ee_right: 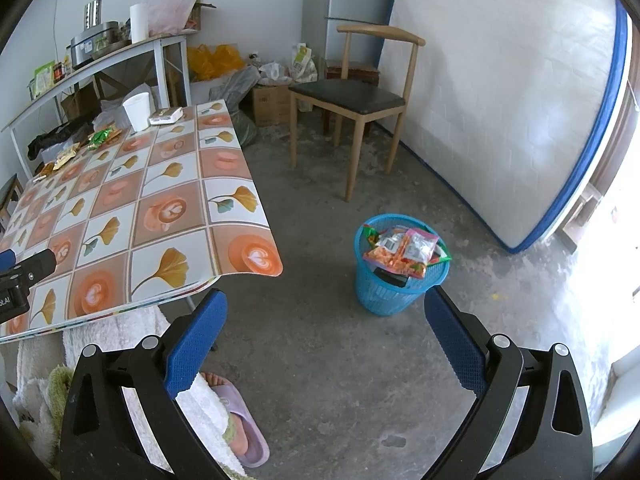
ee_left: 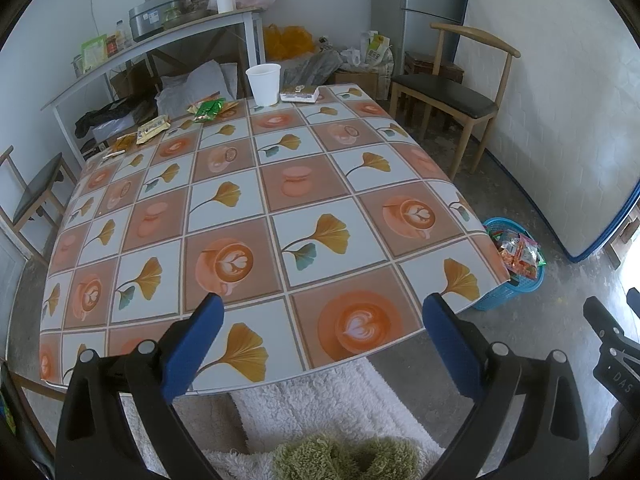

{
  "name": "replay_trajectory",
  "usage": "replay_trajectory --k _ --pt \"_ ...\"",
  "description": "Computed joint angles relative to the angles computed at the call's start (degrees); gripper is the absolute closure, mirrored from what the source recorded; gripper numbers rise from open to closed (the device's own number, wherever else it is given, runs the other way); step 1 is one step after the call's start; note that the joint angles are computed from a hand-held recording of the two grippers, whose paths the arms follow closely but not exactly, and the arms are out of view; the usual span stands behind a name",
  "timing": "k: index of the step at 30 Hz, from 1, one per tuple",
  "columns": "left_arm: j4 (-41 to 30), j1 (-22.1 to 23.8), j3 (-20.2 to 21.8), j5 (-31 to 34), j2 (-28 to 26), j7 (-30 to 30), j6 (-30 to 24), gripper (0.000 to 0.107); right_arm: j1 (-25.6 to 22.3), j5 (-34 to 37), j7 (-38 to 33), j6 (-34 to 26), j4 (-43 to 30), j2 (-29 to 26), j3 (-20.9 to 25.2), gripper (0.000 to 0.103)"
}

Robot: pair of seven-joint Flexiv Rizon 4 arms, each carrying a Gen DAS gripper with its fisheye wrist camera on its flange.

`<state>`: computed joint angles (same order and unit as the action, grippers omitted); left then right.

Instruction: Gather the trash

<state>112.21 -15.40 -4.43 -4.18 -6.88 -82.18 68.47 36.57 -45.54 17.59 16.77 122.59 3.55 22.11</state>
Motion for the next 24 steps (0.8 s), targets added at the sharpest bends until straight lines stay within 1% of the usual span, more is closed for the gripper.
replay_trajectory --k 12,24 --pt "0.4 0.1 0.1 0.0 0.1 0.1 0.9 0.009 0.0 -0.4 -0.1 -0.4 -0.5 -0.3 -0.1 0.008" --pt "0.2 0.2 0.1 0.1 0.2 0.1 0.6 0.009 0.2 -0.6 0.0 -0.7 -1.0 -0.6 -0.2 0.008"
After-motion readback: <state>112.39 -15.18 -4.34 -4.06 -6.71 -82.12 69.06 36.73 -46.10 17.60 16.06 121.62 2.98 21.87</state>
